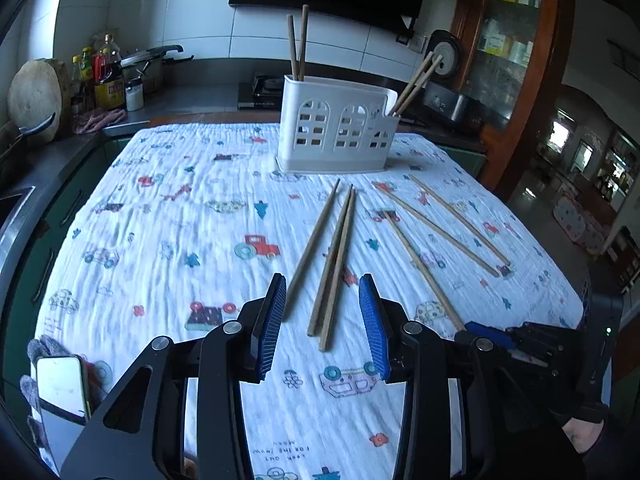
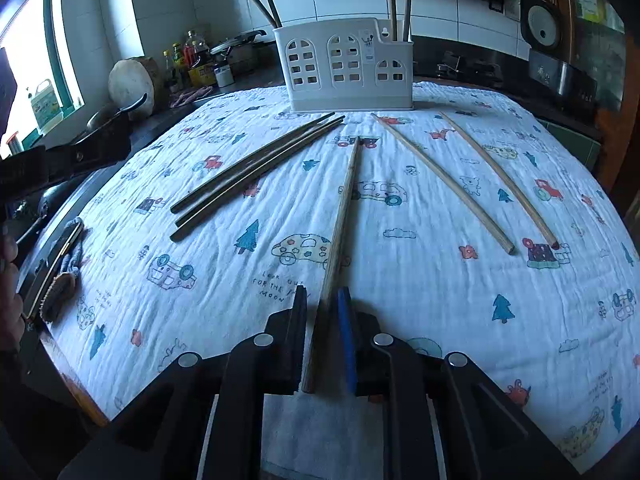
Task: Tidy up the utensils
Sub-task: 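Return both tools to the cloth and grasp one chopstick each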
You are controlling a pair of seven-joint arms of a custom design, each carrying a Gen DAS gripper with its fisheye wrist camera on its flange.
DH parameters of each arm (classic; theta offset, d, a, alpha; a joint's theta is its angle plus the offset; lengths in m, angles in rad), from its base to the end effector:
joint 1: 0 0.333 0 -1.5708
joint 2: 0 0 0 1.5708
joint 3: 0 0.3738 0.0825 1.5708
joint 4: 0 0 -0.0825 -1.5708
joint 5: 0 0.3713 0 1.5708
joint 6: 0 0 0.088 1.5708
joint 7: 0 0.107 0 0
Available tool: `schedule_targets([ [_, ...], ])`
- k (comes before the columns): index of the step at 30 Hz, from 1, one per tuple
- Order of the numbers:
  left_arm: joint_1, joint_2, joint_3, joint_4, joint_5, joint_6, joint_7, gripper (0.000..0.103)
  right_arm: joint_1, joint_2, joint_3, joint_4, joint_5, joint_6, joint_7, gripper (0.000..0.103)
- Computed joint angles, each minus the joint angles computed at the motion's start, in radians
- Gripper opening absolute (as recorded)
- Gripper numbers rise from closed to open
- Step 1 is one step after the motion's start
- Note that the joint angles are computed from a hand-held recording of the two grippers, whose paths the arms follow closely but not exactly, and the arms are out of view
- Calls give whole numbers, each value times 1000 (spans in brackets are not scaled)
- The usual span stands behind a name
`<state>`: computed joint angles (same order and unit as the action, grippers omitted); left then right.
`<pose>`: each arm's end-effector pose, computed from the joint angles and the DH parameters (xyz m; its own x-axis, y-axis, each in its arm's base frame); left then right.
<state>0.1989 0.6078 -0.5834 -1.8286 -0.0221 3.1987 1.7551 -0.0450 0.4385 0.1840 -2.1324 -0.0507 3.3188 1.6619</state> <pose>0.6944 -0.1870 0.4014 -0.3877 -0.9009 0.1951 -0.6501 0.1172 -0.7508 0.6353 0.0816 0.3544 0.0971 -0.9889 -0.1122 -0.7345 0.0049 -0.6786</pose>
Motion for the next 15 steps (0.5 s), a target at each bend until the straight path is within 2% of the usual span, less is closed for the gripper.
schedule_targets([
  [1, 18, 8, -24, -3, 3, -5, 8, 36, 56, -2, -58, -1, 12, 7, 0, 11],
  [2, 34, 15, -44, -9, 10, -12, 22, 34, 94, -2, -96, -3, 21, 13, 0, 10],
  [3, 29, 15, -41, -13, 15, -15, 31, 34, 113, -3, -115, -5, 27, 17, -2, 10],
  [4, 18, 14, -32, -18, 22, -19, 41, 34, 113, -2, -115, -6, 31, 22, 1, 10],
  [7, 27, 34, -59, -13, 30, -47, 85, 28, 84, 0, -87, -9, 28, 33, 10, 8],
  [10, 16, 57, -64, 16, 15, -84, 120, 24, 51, -4, -60, -15, 18, 42, 22, 7],
  [13, -70, 63, 25, 61, -6, -102, 123, 21, 44, -16, -61, -27, 9, 61, 30, 7],
  [15, -84, 80, 36, 97, -26, -127, 133, 20, 20, -27, -45, -37, -7, 79, 40, 7],
])
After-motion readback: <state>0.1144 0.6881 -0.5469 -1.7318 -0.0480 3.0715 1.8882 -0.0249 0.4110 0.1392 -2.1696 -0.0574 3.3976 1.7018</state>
